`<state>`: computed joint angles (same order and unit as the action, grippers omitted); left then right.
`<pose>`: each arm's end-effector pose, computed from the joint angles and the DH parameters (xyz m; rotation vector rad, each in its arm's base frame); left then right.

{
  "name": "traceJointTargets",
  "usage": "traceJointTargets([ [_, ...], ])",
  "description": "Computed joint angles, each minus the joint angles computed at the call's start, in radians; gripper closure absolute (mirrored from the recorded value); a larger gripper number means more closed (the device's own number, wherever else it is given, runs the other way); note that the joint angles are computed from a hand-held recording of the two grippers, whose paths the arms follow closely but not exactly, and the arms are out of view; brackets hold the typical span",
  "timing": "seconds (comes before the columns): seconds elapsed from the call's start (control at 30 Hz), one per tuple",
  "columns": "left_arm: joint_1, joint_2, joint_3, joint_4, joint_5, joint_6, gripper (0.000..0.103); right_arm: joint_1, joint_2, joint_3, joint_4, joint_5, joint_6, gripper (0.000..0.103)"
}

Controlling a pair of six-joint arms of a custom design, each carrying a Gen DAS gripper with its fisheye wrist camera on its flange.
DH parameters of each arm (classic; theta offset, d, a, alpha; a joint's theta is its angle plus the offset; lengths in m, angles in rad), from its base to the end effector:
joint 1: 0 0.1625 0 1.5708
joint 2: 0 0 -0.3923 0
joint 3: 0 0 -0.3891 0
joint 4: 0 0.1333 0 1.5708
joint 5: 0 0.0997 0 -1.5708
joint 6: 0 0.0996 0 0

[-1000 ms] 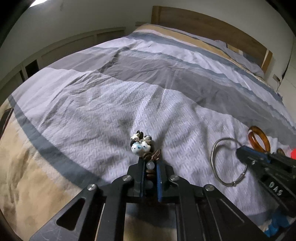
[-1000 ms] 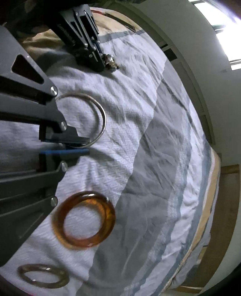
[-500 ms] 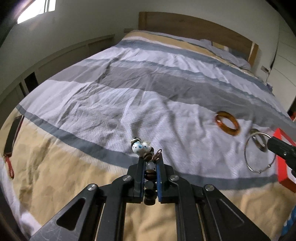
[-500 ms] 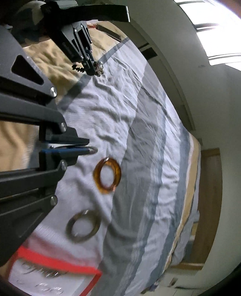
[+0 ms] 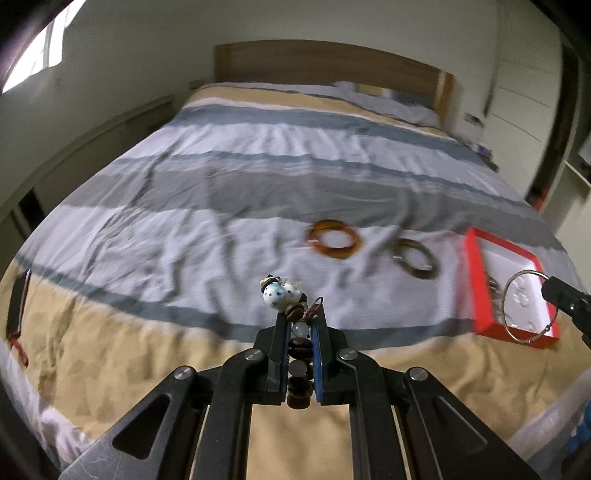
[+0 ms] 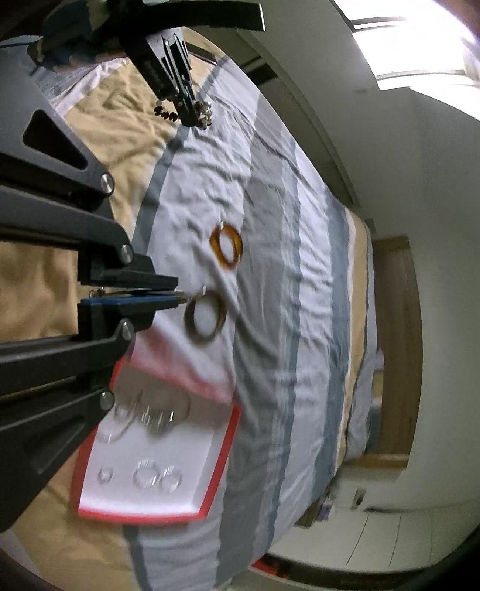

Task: Organize jewelry
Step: 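Carry the beaded bracelet and silver bangle over the red box, then open both tools to drop the bracelet and bangle into the box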

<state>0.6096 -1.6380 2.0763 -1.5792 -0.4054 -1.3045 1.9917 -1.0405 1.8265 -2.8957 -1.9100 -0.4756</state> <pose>-0.1994 -0.4135 0.3115 -0.0602 2.0945 -1.0458 0.3395 -0.5132 0.1962 1.0550 -2.4884 0.7327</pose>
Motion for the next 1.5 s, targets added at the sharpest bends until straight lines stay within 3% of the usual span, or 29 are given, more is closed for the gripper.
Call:
traceJointTargets([
  [0.33,0.075,0.386,-0.129,-0.701,-0.088,0.586,0.093,-0.126,-0.017,-0.069,0.008,-0.027,-0.047,0.1],
  [0.53,0.122,0.607,-0.278,-0.907,-0.165,0.803,0.093,-0.185,0.007,-0.115,0.026,0.018,-0.042,0.1],
  [0.83,0.168,0.771,-0.387,-0.958,-0.248,0.896,0.093,-0.267,0.009,-0.108,0.047,0.06,-0.009,0.1],
  [1.5,0.204,0.816,-0.383,-0.914,-0.241,0.856,0.092,-0.324,-0.014,-0.065,0.057,0.019,-0.02,0.098],
])
